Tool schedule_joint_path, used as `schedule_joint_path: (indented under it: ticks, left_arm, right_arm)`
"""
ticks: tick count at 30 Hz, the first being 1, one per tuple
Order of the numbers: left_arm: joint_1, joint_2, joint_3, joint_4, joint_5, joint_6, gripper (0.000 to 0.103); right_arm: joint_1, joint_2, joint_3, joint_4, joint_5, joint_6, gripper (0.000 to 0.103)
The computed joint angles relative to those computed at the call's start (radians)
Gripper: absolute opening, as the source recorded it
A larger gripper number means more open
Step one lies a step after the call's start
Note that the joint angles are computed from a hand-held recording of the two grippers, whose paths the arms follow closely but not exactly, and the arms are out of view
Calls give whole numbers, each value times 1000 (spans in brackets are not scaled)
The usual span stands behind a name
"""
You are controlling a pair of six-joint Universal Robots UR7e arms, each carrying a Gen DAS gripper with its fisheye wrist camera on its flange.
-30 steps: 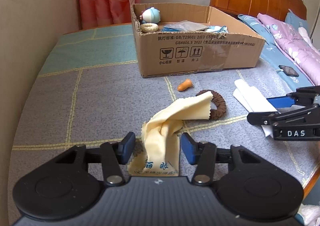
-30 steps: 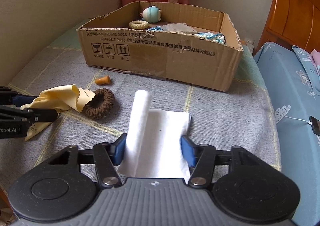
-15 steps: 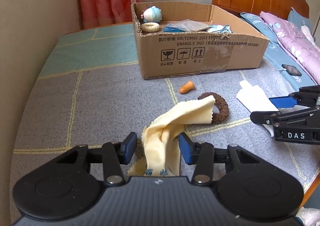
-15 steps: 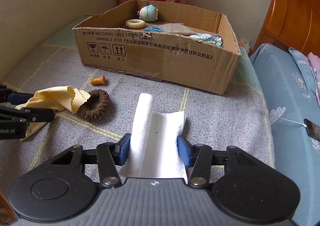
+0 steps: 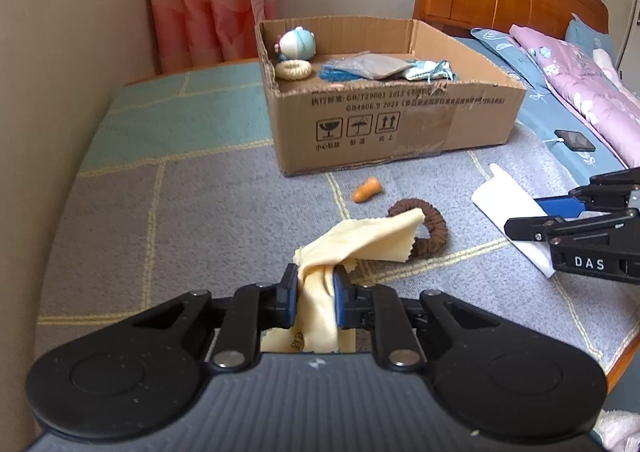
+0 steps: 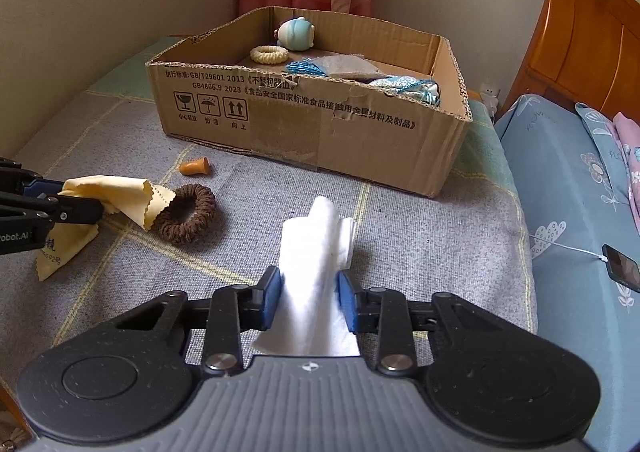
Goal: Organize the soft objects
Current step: 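Lift the yellow cloth with the left tool while the right tool lifts the white paper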
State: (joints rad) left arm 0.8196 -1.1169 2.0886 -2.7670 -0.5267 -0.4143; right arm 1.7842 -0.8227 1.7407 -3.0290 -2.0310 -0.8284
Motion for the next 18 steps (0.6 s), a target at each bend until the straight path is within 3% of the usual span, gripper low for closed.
schedule_joint_path:
  ticks: [9,18]
  left_arm:
    - [-25,-22,6,4,29,25,15]
    - [-44,-18,-6,-41,37,118,15]
  right_arm:
    - [-3,-19,1,30,7,5,34]
    - [2,-45,6,35,25,-7,32]
